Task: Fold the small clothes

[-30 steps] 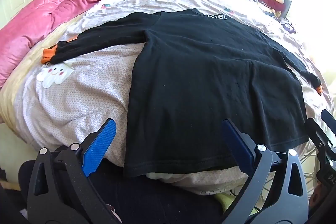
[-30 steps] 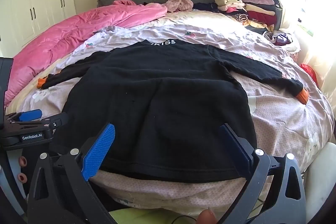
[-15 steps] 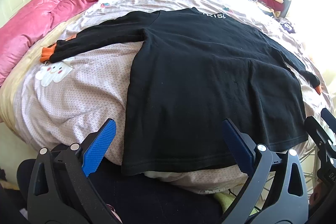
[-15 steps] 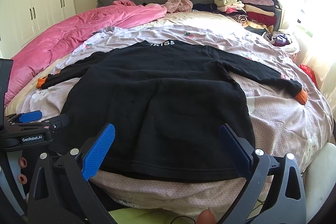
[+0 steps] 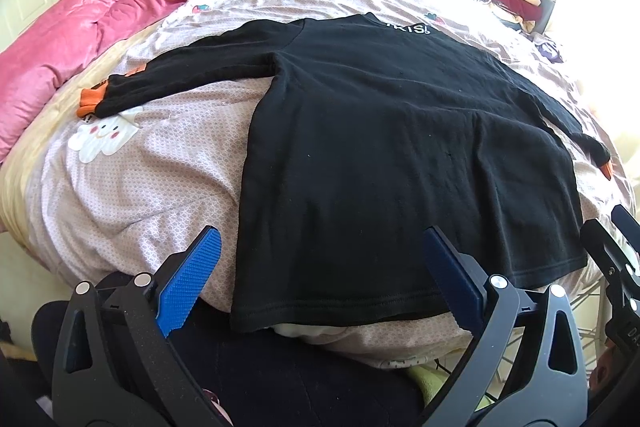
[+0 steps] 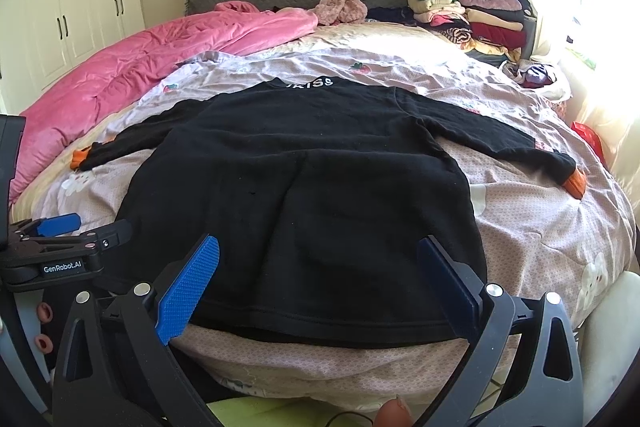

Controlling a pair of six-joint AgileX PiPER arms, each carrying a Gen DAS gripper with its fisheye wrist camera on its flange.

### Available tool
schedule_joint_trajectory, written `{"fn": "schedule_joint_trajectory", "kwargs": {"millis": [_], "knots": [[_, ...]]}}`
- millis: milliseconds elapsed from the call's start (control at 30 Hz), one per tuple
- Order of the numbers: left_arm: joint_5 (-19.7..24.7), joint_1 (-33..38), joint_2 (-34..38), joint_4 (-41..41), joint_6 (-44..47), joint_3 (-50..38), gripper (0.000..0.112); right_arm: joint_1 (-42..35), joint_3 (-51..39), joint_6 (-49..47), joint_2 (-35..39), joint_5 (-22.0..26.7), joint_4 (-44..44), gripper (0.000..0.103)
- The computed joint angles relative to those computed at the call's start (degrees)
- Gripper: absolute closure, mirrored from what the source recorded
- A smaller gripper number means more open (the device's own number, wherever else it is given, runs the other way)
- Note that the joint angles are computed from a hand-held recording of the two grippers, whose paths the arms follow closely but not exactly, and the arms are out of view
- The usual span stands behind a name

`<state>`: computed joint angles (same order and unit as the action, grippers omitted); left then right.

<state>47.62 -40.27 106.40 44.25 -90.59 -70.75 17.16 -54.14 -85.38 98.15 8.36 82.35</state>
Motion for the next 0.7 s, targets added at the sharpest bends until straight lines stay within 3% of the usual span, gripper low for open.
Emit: {"fn": "schedule_joint_trajectory", "kwargs": {"millis": [700], "knots": [[-0.93,0.41,0.15,-1.01,1.11,-0.03,0.018,-0.17,0.28,-1.75,-0.34,0.54,1.46,0.004]]}}
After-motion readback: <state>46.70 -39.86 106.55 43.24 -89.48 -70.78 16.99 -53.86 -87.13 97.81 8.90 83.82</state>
